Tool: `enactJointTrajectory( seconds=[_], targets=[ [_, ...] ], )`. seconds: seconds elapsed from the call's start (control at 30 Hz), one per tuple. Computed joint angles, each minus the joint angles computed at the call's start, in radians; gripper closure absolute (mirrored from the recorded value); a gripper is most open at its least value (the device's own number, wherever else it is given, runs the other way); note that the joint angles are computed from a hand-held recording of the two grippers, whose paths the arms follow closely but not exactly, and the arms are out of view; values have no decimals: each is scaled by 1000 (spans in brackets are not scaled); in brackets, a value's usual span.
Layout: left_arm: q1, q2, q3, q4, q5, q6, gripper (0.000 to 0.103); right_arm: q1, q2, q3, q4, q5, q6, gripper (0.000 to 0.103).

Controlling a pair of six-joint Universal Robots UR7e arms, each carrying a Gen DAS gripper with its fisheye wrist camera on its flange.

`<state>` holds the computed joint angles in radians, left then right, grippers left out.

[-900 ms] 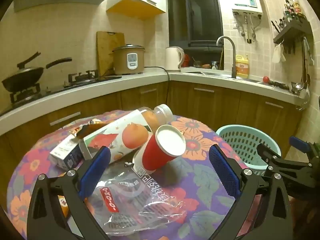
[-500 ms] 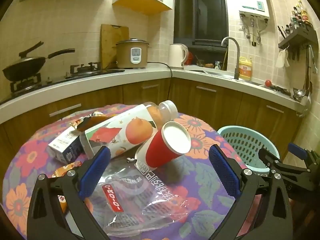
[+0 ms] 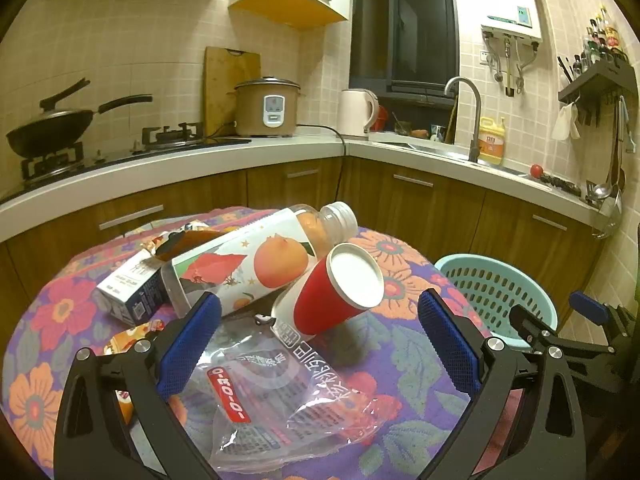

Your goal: Collect trash

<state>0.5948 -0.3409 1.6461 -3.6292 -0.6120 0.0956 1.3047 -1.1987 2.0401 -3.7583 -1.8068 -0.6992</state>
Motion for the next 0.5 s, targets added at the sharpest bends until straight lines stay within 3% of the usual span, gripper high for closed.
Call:
enactJointTrajectory(
  seconds=[0.5],
  targets=[
    [2,-1,-2,1,-4,2,7,3,-1,1,-6,-4,-8,8]
  ],
)
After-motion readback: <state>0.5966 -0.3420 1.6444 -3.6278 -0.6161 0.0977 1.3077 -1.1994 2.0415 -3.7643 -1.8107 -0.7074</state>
